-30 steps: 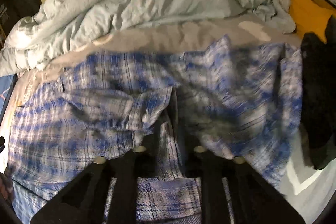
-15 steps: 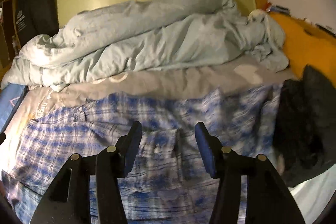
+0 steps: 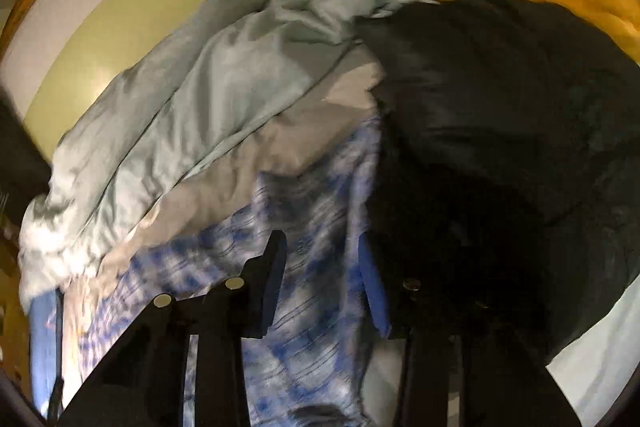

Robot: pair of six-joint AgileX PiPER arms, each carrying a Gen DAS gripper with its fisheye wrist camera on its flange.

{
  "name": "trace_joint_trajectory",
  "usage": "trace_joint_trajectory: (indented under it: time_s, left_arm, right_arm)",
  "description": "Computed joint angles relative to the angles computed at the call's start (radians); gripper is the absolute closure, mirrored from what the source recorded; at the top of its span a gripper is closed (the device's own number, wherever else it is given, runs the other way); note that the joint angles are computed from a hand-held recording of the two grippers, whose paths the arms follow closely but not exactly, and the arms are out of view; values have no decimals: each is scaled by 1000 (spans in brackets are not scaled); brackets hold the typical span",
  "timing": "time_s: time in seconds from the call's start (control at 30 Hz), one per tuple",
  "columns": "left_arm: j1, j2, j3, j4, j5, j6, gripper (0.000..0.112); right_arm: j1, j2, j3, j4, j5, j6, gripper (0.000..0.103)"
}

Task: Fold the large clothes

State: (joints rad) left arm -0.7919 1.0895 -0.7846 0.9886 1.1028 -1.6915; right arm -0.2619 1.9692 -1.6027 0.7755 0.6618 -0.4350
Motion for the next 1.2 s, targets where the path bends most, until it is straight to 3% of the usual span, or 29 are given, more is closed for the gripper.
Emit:
trace_joint_trajectory:
  time_s: [0.13,0.3,0.37,0.43,0.53,0.63,0.7,0.8,0.9,1.0,1.03,1.07,1.1,1.2]
  left_arm:
    - [-25,25,-10,12,31,0,26]
    - [-37,24,-8,23,40,-11,26]
    - [-34,19,-4,22,39,-16,26]
    - [-35,14,-3,23,41,-21,26]
    - [-35,6,2,28,43,-31,26]
    - [-43,5,-1,35,52,-40,26]
    - [-45,4,-2,35,52,-41,26]
    - [-45,5,-3,35,52,-40,26]
    - [-50,3,-4,38,55,-41,26]
    - [-58,1,-6,40,58,-45,26]
    - [-56,2,-7,39,56,-45,26]
    - [-53,1,-6,36,52,-43,26]
    - [-48,0,-6,33,47,-41,26]
    - [-36,2,-6,24,30,-36,26]
  right_arm:
    - [0,41,-37,-27,6,26,73]
    - [43,58,-32,-126,-90,83,82]
    - [59,56,-19,-178,-131,114,102]
    - [59,46,-5,-123,-138,41,102]
    - [33,-9,45,131,-81,-226,102]
    - [13,-88,96,294,90,-436,102]
    - [36,-141,117,259,207,-473,102]
    - [131,-156,116,113,289,-431,102]
    - [215,-69,30,-45,340,-284,98]
    - [212,-74,50,-79,264,-220,95]
    - [186,-90,70,-19,249,-253,80]
    - [156,-110,97,56,235,-292,59]
    - [125,-132,131,141,210,-335,51]
    - [66,-170,190,258,130,-347,48]
